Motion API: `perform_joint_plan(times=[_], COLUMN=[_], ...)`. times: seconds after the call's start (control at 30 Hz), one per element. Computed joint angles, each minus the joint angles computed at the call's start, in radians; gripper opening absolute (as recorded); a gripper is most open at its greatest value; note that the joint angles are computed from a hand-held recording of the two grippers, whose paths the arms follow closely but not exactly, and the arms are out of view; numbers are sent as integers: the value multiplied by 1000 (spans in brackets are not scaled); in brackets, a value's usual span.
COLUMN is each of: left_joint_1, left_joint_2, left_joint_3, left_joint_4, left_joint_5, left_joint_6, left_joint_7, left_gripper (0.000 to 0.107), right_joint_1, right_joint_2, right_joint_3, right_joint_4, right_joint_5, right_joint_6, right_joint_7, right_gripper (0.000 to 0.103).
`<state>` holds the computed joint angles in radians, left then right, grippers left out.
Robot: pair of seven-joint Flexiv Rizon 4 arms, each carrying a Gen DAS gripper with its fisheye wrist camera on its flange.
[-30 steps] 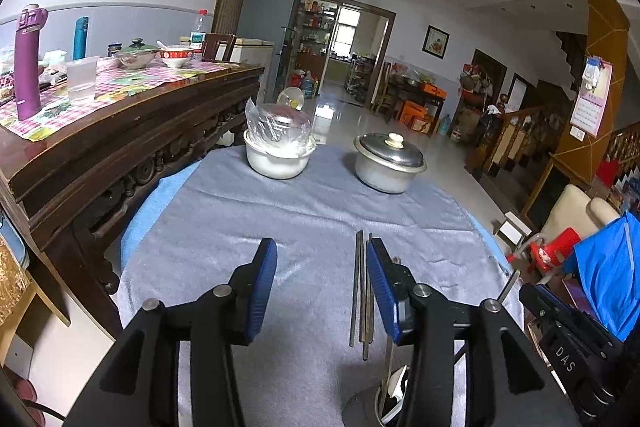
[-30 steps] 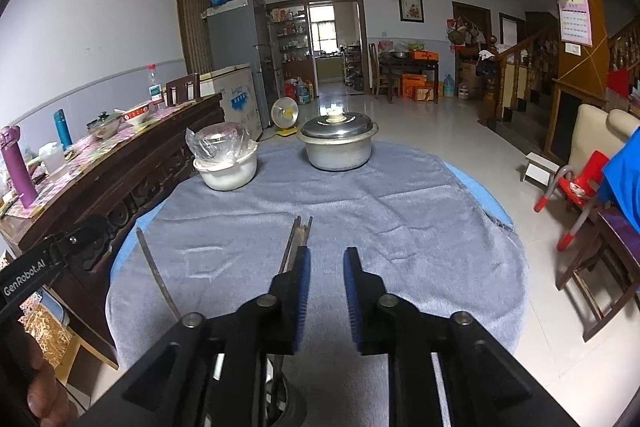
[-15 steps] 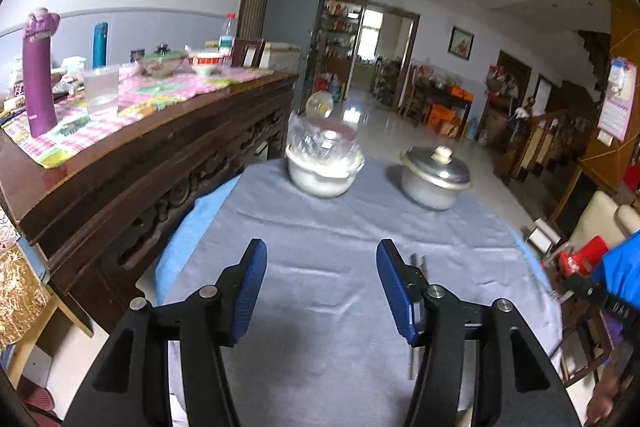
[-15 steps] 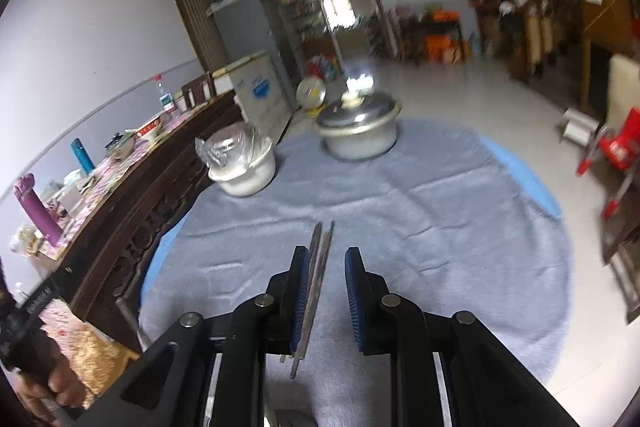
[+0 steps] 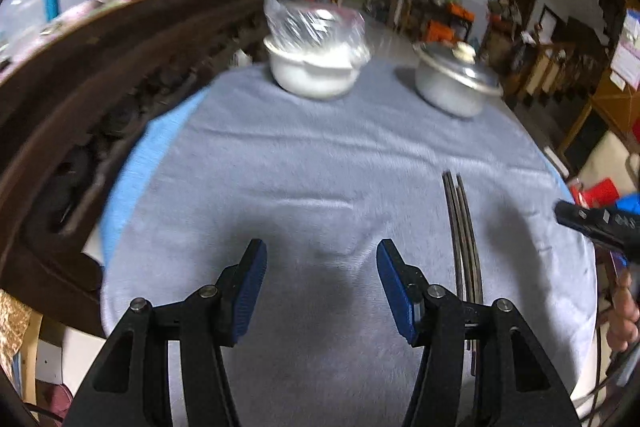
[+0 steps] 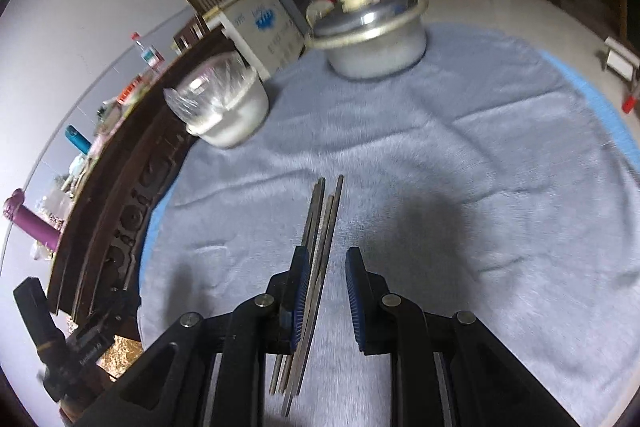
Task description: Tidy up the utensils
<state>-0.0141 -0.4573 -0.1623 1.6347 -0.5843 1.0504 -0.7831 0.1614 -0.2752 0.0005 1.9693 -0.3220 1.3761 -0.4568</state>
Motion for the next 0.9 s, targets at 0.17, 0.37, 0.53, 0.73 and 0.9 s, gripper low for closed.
perform_joint_plan(times=[0.17, 0.37, 0.53, 0.73, 0.9], left_joint_1=[-30, -54, -61, -87, -123], left_joint_2=[-74, -149, -186, -225, -273], left_joint_3=[7, 6, -12, -25, -18], left_joint_4=[-100, -207, -260, -314, -382], left_joint_5=[75, 129, 131, 134, 155], left_joint_6=[-99, -191, -256, -326, -392], left_joint_7=[-25, -57, -59, -40, -84], left_gripper=[58, 58, 58, 58, 58], right_joint_1=[-98, -116, -88, -36, -39], right_joint_2=[-145, -284, -361, -376, -332], right_joint_3=[110, 113, 69, 2, -12], right_joint_4=[-188, -383, -499, -520, -437], right_joint_5=[192, 285, 267, 169, 144], right_joint_6=[-80, -185, -303, -381, -338], right_joint_7=[-178, -250, -239, -201, -176], right_gripper=[21, 21, 20, 8, 6])
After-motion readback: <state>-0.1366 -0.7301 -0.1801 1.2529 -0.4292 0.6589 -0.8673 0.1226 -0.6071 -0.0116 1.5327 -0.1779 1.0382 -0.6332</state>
